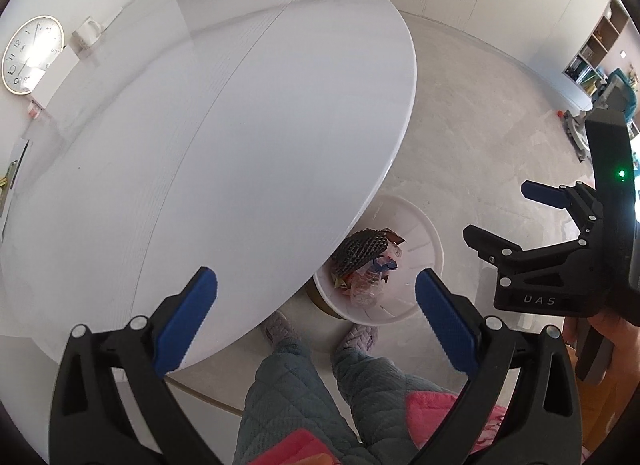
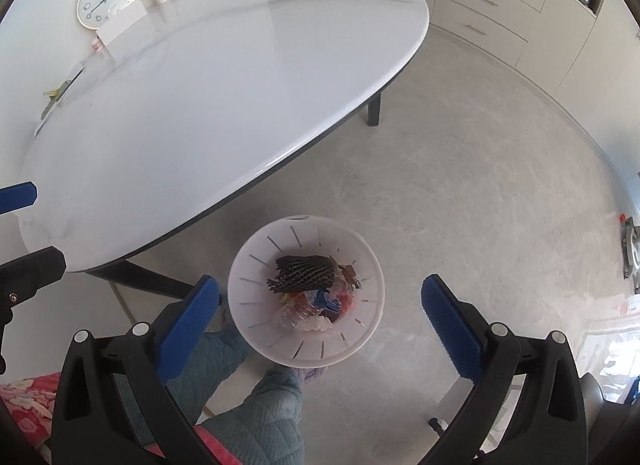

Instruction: Collect trash

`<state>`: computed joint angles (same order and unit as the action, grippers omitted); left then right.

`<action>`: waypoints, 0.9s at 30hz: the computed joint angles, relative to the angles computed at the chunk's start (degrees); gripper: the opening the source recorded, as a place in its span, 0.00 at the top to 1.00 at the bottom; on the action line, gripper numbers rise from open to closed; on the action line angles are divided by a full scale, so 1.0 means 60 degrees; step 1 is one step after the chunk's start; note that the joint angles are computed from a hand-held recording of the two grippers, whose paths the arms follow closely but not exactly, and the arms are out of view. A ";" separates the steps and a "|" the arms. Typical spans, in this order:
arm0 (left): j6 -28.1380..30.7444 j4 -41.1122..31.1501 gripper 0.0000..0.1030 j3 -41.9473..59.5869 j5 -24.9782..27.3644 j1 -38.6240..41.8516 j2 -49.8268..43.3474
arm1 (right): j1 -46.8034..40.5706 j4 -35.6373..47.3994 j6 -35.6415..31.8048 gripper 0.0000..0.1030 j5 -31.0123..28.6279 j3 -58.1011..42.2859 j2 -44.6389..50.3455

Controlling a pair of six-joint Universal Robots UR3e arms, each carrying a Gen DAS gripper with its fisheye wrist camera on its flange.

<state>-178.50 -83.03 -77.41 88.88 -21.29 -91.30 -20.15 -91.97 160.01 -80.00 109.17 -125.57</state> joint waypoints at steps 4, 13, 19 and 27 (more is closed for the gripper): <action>0.0541 -0.0015 0.08 -0.0020 -0.0238 0.0534 0.0225 | 0.1101 -0.0383 0.0927 0.02 -0.0443 -0.0540 0.0790; 0.1862 -0.0263 0.08 0.0855 -0.0953 0.2448 0.0463 | 0.3584 -0.1344 0.3366 0.02 -0.1225 -0.2820 0.3163; 0.2761 -0.0470 0.08 0.2020 -0.1318 0.4245 0.0534 | 0.4971 -0.1809 0.4838 0.02 -0.1646 -0.5496 0.5321; 0.3068 -0.1385 0.08 0.4438 -0.2293 0.6291 0.0075 | 0.6493 -0.0993 0.5314 0.02 -0.2887 -1.0673 0.8108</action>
